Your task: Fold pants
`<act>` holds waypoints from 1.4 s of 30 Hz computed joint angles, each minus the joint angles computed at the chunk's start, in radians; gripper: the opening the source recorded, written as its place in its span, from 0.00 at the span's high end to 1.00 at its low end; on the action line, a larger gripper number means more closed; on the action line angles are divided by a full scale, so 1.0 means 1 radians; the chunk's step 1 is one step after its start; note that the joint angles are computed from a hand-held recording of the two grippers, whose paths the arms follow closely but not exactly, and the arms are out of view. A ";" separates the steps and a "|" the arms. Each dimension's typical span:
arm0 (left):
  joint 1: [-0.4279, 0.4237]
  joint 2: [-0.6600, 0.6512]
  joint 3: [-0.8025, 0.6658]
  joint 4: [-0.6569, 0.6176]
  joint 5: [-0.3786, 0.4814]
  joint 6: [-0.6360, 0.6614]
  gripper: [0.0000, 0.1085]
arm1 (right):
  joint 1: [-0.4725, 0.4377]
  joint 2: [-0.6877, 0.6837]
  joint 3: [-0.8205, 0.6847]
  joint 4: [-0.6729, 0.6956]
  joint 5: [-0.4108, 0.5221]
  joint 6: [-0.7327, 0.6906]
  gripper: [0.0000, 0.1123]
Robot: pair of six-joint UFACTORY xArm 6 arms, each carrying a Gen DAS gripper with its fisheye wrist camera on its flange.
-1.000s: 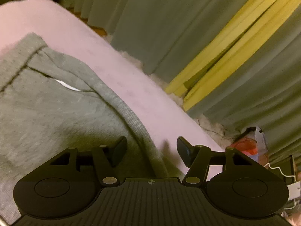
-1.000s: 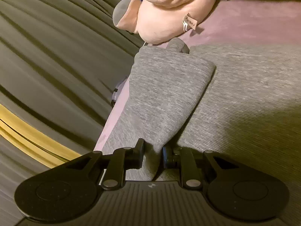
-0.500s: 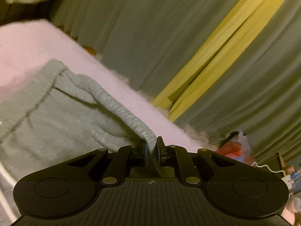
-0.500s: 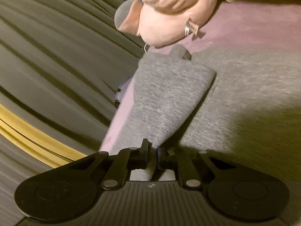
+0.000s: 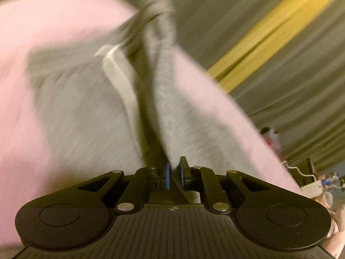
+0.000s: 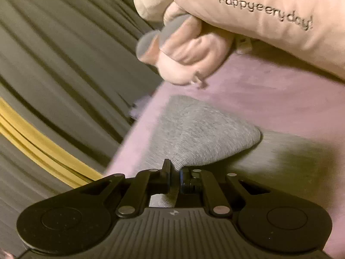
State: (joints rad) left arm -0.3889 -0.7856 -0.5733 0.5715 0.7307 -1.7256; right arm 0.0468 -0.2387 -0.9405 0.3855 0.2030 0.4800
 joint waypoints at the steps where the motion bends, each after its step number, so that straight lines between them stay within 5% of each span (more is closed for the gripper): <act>1: -0.009 -0.025 0.021 -0.004 0.027 -0.038 0.90 | -0.002 0.001 -0.005 -0.043 0.036 0.015 0.93; 3: -0.003 -0.042 0.047 0.019 0.022 -0.079 0.89 | -0.004 0.004 -0.006 -0.042 0.091 0.017 0.92; 6: 0.019 -0.025 0.028 0.059 0.069 -0.092 0.66 | -0.014 0.018 -0.014 -0.033 0.139 0.031 0.87; 8: 0.055 -0.014 0.019 0.115 0.085 -0.104 0.46 | -0.017 0.032 -0.021 0.086 0.143 -0.044 0.68; 10: 0.097 0.002 0.018 0.153 0.072 -0.120 0.42 | -0.013 0.041 -0.019 0.218 0.121 -0.116 0.56; 14: 0.208 0.072 0.004 0.130 -0.026 -0.108 0.43 | 0.007 0.055 -0.014 0.302 0.056 -0.155 0.53; 16: 0.247 0.118 -0.019 0.123 -0.059 -0.104 0.50 | 0.011 0.068 -0.027 0.324 0.045 -0.173 0.54; 17: 0.266 0.134 -0.028 0.119 -0.072 -0.092 0.58 | 0.008 0.078 -0.039 0.300 0.052 -0.156 0.61; 18: 0.284 0.141 -0.033 0.105 -0.089 -0.065 0.83 | 0.004 0.089 -0.052 0.261 0.061 -0.126 0.69; 19: 0.305 0.105 -0.023 0.062 -0.085 -0.004 0.87 | 0.000 0.096 -0.063 0.241 0.073 -0.118 0.91; 23: 0.298 0.058 -0.046 0.152 -0.079 0.046 0.88 | -0.021 0.116 -0.136 0.081 0.137 -0.047 0.95; 30: 0.246 -0.074 0.011 0.197 0.032 0.036 0.89 | -0.005 -0.011 -0.031 0.114 -0.064 -0.245 0.95; 34: 0.251 -0.090 0.078 0.060 0.088 0.067 0.88 | -0.067 -0.014 -0.018 -0.068 0.193 -0.086 0.94; 36: 0.260 -0.103 0.101 0.026 0.072 0.042 0.85 | -0.079 -0.017 -0.004 -0.041 0.249 -0.098 0.94; 39: 0.267 -0.094 0.078 0.043 0.090 0.028 0.76 | -0.083 -0.037 0.030 0.069 0.185 -0.134 0.89; 42: 0.206 -0.100 0.043 0.076 0.183 -0.004 0.59 | -0.083 -0.022 0.026 0.187 0.136 -0.178 0.72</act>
